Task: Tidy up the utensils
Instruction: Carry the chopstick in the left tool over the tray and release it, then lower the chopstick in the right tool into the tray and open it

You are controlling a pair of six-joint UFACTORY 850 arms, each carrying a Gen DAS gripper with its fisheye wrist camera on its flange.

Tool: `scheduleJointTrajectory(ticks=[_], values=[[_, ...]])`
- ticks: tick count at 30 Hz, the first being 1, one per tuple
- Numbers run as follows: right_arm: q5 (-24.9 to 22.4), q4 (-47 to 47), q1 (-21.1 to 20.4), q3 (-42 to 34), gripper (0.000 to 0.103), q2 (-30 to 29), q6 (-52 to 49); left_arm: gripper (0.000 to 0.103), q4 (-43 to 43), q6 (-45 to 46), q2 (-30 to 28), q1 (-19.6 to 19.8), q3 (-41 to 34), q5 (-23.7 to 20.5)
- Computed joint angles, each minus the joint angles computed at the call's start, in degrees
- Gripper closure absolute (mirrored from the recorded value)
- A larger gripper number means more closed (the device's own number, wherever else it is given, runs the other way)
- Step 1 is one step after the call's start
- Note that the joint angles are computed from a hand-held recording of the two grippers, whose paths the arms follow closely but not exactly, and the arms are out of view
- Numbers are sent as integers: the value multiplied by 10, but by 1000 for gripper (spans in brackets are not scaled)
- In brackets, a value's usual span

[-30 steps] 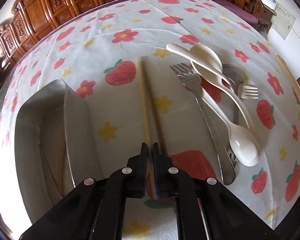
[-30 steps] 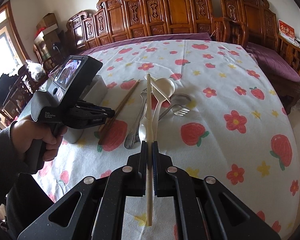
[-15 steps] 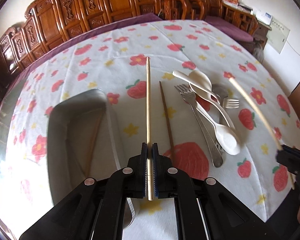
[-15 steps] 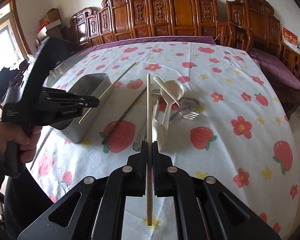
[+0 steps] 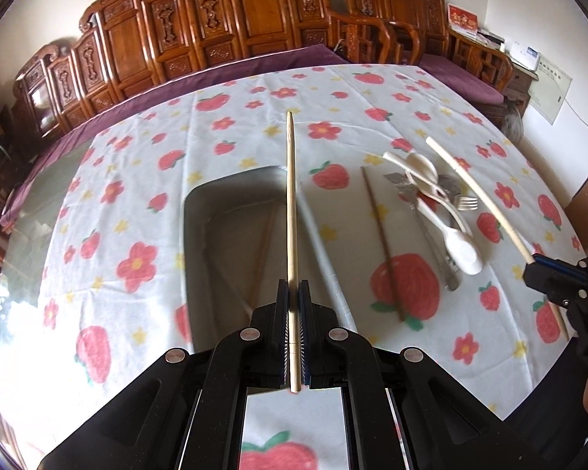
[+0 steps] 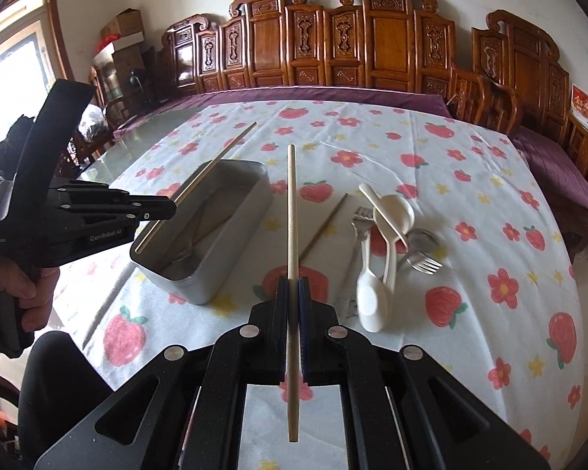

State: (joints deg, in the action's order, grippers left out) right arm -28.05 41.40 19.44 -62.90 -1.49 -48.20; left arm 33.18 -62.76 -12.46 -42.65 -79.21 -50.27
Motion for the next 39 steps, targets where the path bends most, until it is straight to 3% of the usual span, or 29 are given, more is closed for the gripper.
scheduleJointTrajectory(ticks=[9,23,26,39], values=[[2,-21,28,-11,97,-10,22,99,-27,2,24,32,59,30],[-3,-44,55,-55,97,-53,53,97,-74,42,22,60,81,75],[-6,-46,64,-71,97,-67,61,85,-56,30,38,57,89,79],[-37,-48,103,-150,97,-148,123,83,21,-38,144,49,150,54]])
